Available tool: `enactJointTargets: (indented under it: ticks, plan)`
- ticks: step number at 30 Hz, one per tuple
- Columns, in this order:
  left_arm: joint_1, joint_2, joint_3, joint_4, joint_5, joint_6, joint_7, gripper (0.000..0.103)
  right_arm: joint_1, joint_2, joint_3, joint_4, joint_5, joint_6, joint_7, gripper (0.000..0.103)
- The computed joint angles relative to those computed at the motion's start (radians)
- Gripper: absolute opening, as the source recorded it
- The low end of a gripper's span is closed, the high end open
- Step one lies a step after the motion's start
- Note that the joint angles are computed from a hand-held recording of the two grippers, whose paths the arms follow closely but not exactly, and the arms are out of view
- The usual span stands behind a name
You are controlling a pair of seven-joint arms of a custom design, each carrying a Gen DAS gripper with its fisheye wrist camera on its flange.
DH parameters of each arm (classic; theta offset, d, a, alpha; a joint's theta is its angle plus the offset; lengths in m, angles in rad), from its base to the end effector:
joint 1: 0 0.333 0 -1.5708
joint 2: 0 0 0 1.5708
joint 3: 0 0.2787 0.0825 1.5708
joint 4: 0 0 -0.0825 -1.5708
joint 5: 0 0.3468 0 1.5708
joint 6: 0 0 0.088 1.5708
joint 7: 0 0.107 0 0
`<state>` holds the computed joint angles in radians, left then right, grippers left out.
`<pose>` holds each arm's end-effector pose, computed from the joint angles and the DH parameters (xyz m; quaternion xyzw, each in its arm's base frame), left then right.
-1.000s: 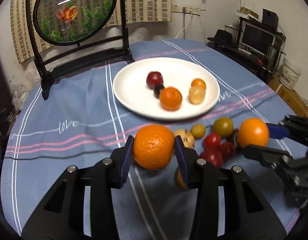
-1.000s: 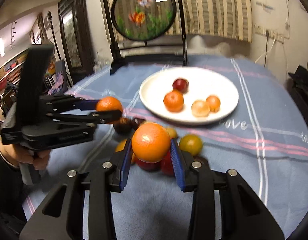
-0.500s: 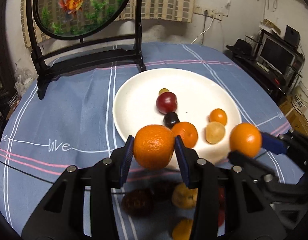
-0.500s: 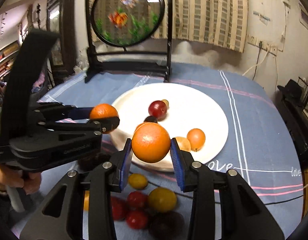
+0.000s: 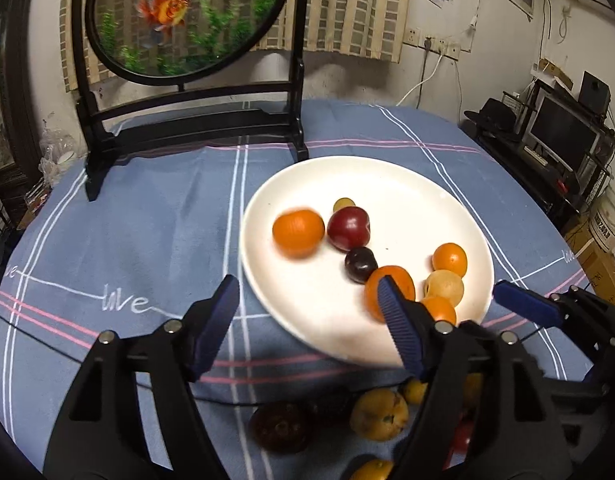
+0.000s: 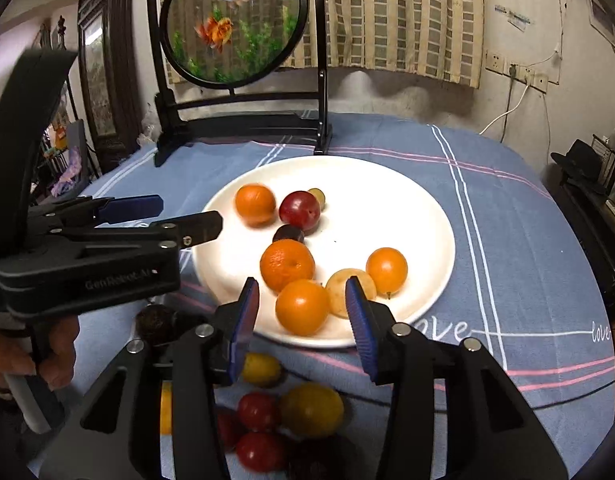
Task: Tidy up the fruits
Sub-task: 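Carry both citrus fruits onto the plate and open both grippers, then grasp the dark purple fruit with the right gripper while the left gripper grasps a yellow tomato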
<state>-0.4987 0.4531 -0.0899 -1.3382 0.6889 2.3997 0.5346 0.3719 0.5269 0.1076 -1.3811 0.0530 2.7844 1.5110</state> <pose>0.5806 -0.3657 0.5170 -0.6804 0.6163 -0.2920 0.2682 0.6344 0.3057 0.4960 -0.7680 0.4774 -0.1975 0.3784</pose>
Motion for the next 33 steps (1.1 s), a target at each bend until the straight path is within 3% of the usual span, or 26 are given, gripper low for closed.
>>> enactJointTargets:
  ticks: [8, 16, 18, 20, 21, 25, 30, 33]
  plan:
    - [-0.006, -0.133, -0.035, -0.191, 0.063, 0.019, -0.064, 0.08, -0.069, -0.176, 0.044, -0.263, 0.107, 0.089, -0.047, 0.048]
    - [-0.002, -0.206, -0.09, -0.313, 0.083, 0.002, -0.11, 0.081, -0.075, -0.274, 0.041, -0.447, 0.152, 0.144, -0.053, 0.048]
    - [0.003, -0.22, -0.103, -0.336, 0.075, 0.004, -0.112, 0.082, -0.109, -0.296, 0.081, -0.474, 0.212, 0.132, -0.133, 0.053]
    - [0.006, -0.227, -0.116, -0.349, 0.055, -0.005, -0.099, 0.083, -0.153, -0.317, 0.133, -0.479, 0.324, 0.065, -0.292, 0.054]
    - [0.008, -0.234, -0.123, -0.362, 0.043, -0.004, -0.09, 0.083, -0.15, -0.335, 0.133, -0.499, 0.344, 0.052, -0.339, 0.056]
    - [0.008, -0.257, -0.135, -0.404, 0.046, 0.003, -0.089, 0.083, -0.091, -0.352, 0.074, -0.524, 0.281, 0.01, -0.349, 0.056]
    - [0.016, -0.267, -0.146, -0.427, 0.025, 0.006, -0.085, 0.083, -0.015, -0.335, -0.008, -0.516, 0.049, -0.023, -0.189, 0.057]
    - [0.018, -0.267, -0.147, -0.435, 0.02, 0.006, -0.081, 0.083, -0.005, -0.316, -0.02, -0.499, -0.024, -0.042, -0.132, 0.057]
